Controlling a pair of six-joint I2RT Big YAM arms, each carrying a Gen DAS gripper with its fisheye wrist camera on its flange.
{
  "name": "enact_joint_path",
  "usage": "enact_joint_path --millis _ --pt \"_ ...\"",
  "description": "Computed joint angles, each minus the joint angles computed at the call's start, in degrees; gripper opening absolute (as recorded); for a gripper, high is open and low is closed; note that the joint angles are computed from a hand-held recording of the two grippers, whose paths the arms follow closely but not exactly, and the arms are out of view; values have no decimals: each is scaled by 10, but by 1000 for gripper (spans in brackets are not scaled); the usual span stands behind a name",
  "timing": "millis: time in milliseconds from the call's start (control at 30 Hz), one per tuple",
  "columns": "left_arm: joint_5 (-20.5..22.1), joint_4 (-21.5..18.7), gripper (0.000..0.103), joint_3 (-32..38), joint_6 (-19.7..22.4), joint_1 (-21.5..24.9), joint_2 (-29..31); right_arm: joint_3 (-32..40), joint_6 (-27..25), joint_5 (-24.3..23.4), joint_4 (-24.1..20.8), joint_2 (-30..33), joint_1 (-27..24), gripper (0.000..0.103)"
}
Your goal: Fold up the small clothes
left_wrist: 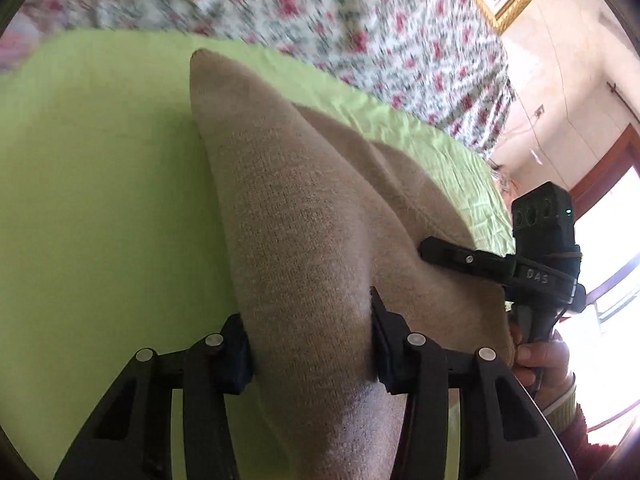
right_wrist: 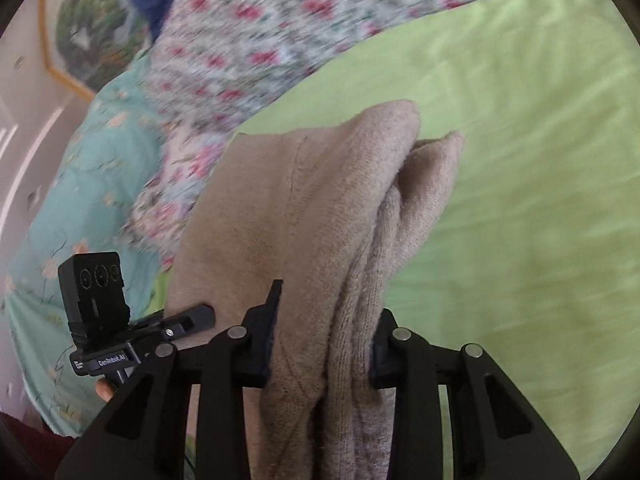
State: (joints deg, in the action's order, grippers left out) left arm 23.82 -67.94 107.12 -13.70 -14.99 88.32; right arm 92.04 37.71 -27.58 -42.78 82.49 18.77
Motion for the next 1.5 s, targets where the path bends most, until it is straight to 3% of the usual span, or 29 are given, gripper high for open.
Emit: enact_joint_path --millis 167,333,467,567,667,733,833,867,900,967,1067,1167,1300,1433,1500 --pt "-14 -24 47 -44 32 61 -65 31 25 3 33 41 55 34" --pt "-1 -27 48 -98 49 116 -101 62 8 47 -13 70 84 35" --pt "-27 -8 59 -154 49 117 -117 56 18 52 -30 65 85 45" --pt "3 4 64 -165 35 129 -124 69 8 85 -64 58 82 64" --pt "5 8 66 -164 34 144 -133 76 4 134 -60 44 73 65" --pt "-15 21 66 -162 27 154 -142 96 2 134 -50 53 66 65" --pt "-5 43 65 -159 5 174 -144 160 -13 120 -80 103 64 55" --pt "-6 42 64 -153 2 174 -138 187 -17 113 -104 126 65 42" --pt "-16 39 64 -147 3 171 -132 207 -21 113 -126 142 67 21" --pt "-34 34 54 -137 12 159 -120 204 -25 122 -111 136 71 11" --pt "-54 16 40 -130 32 139 -108 147 -31 141 -39 83 75 9" --pt "-95 14 40 -134 53 119 -112 135 -49 179 -71 70 75 9" --pt "-114 7 42 -136 62 103 -107 139 -48 181 -114 106 66 9" --pt "-156 6 44 -138 63 78 -102 127 -28 182 -108 102 61 10" --pt "-195 2 45 -138 76 62 -108 121 -10 199 -114 84 63 16"
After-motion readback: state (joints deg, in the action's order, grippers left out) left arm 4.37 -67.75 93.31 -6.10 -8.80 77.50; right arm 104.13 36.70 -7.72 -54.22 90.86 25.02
